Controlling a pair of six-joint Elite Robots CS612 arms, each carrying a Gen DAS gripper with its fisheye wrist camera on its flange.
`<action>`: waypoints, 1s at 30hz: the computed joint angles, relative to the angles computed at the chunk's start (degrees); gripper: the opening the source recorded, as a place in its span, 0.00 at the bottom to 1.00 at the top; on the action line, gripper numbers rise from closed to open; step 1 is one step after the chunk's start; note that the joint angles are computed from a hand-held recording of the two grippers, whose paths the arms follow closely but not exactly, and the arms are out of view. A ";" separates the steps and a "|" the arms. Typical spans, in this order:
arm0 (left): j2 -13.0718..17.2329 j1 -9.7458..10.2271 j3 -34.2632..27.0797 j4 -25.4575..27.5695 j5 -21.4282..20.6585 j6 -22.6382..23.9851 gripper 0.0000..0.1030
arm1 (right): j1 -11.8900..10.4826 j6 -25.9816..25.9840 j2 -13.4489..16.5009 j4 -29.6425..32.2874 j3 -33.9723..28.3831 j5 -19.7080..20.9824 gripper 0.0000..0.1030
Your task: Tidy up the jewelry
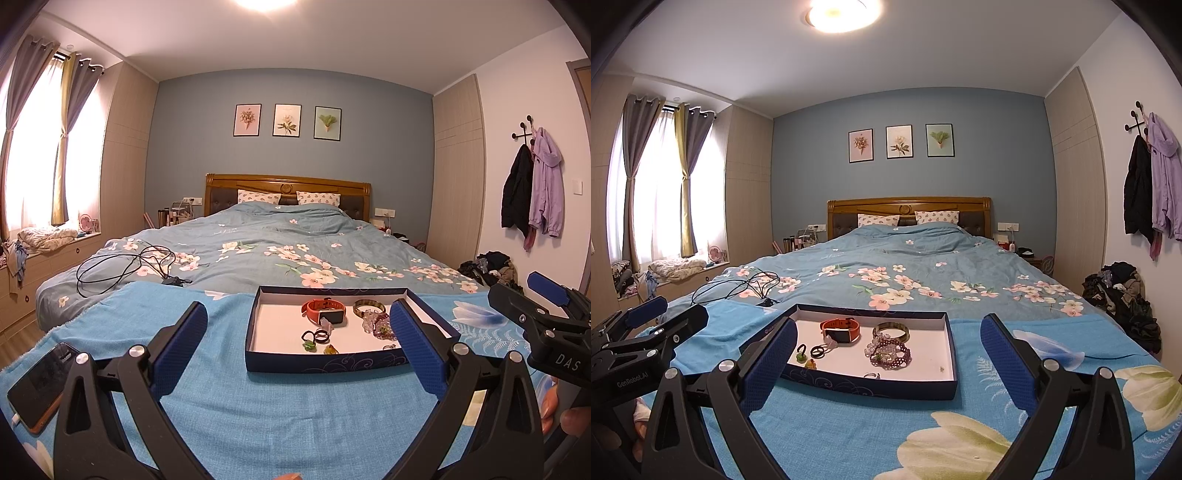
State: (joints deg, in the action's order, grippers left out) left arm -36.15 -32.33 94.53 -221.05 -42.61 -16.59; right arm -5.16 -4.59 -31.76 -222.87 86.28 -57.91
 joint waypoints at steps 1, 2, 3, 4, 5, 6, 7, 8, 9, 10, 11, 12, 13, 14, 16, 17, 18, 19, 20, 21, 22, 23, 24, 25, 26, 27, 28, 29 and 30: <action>0.00 0.00 0.01 0.00 -0.02 -0.07 0.94 | 0.02 -0.03 0.01 -0.03 0.00 -0.09 0.93; -0.01 0.00 0.02 -0.04 0.08 -0.02 0.94 | 0.01 -0.05 0.00 -0.02 -0.01 -0.09 0.93; 0.00 0.00 0.00 0.01 0.02 -0.03 0.94 | 0.00 -0.06 0.00 0.02 -0.02 -0.01 0.93; -0.03 0.01 0.04 0.03 -0.02 -0.06 0.94 | 0.01 -0.05 0.02 -0.06 -0.03 -0.08 0.93; -0.01 0.01 0.06 -0.02 0.01 -0.11 0.94 | 0.00 0.02 0.04 -0.15 -0.02 -0.08 0.93; 0.01 -0.01 0.04 -0.01 0.01 -0.12 0.94 | 0.00 0.01 0.02 0.01 -0.07 0.02 0.93; -0.02 0.01 0.06 0.06 -0.05 -0.06 0.94 | 0.02 -0.06 0.02 0.03 -0.04 -0.06 0.93; -0.02 0.00 0.07 0.07 -0.06 -0.05 0.94 | 0.00 0.01 0.04 -0.14 -0.01 -0.11 0.93; -0.02 0.00 0.10 0.03 -0.06 -0.07 0.94 | 0.00 0.06 0.02 0.03 -0.06 -0.01 0.93; -0.01 0.03 0.13 0.03 -0.13 -0.08 0.94 | 0.01 -0.02 0.00 0.14 -0.03 0.03 0.93; 0.00 0.03 0.17 0.04 -0.24 -0.11 0.94 | 0.01 -0.06 0.00 0.01 0.03 -0.04 0.93; 0.02 0.01 0.17 0.00 -0.21 -0.12 0.94 | 0.00 -0.05 0.00 0.04 -0.02 0.00 0.93; 0.01 0.02 0.19 0.01 -0.24 -0.15 0.94 | 0.00 -0.09 -0.01 0.08 -0.02 0.07 0.93; 0.00 0.03 0.19 0.05 -0.27 -0.18 0.94 | 0.01 -0.10 0.03 -0.14 -0.01 -0.06 0.93; 0.06 -0.02 0.20 -0.02 -0.19 -0.23 0.94 | 0.01 -0.07 0.06 -0.11 -0.01 0.09 0.93; 0.08 -0.03 0.19 -0.01 -0.16 -0.26 0.94 | 0.03 -0.12 0.05 -0.07 0.01 0.03 0.93; 0.08 -0.03 0.19 0.01 -0.21 -0.32 0.94 | 0.05 -0.10 0.07 -0.07 -0.02 -0.03 0.93; 0.06 -0.01 0.21 0.00 -0.27 -0.33 0.94 | 0.05 -0.11 0.06 0.02 -0.01 0.07 0.93; 0.08 0.03 0.15 0.00 -0.30 -0.29 0.94 | 0.06 -0.15 0.06 0.10 -0.02 0.10 0.93; 0.09 0.03 0.14 0.01 -0.27 -0.24 0.94 | 0.05 -0.11 0.07 0.06 -0.07 0.05 0.93; 0.08 0.03 0.16 0.02 -0.32 -0.29 0.94 | 0.06 -0.09 0.07 0.04 -0.08 0.07 0.93; 0.09 0.02 0.18 -0.01 -0.36 -0.32 0.94 | 0.07 -0.12 0.07 0.08 -0.07 0.10 0.93; 0.08 0.03 0.16 -0.01 -0.31 -0.28 0.94 | 0.07 -0.15 0.08 0.02 -0.03 0.01 0.93; 0.13 -0.01 0.15 -0.09 -0.26 -0.24 0.94 | 0.06 -0.08 0.07 0.02 -0.07 0.02 0.93; 0.07 0.04 0.17 0.05 -0.35 -0.33 0.94 | 0.06 -0.07 0.07 0.09 -0.07 0.09 0.93; 0.08 0.03 0.18 0.10 -0.40 -0.42 0.94 | 0.06 -0.15 0.05 0.12 -0.03 0.02 0.93; 0.06 0.04 0.20 0.11 -0.41 -0.44 0.94 | 0.07 -0.07 0.07 -0.01 -0.05 -0.03 0.93; 0.07 0.07 0.17 0.17 -0.45 -0.51 0.94 | 0.06 -0.01 0.07 -0.01 -0.04 0.03 0.93; 0.09 0.05 0.18 0.19 -0.41 -0.61 0.94 | 0.07 -0.14 0.05 0.16 -0.05 0.07 0.93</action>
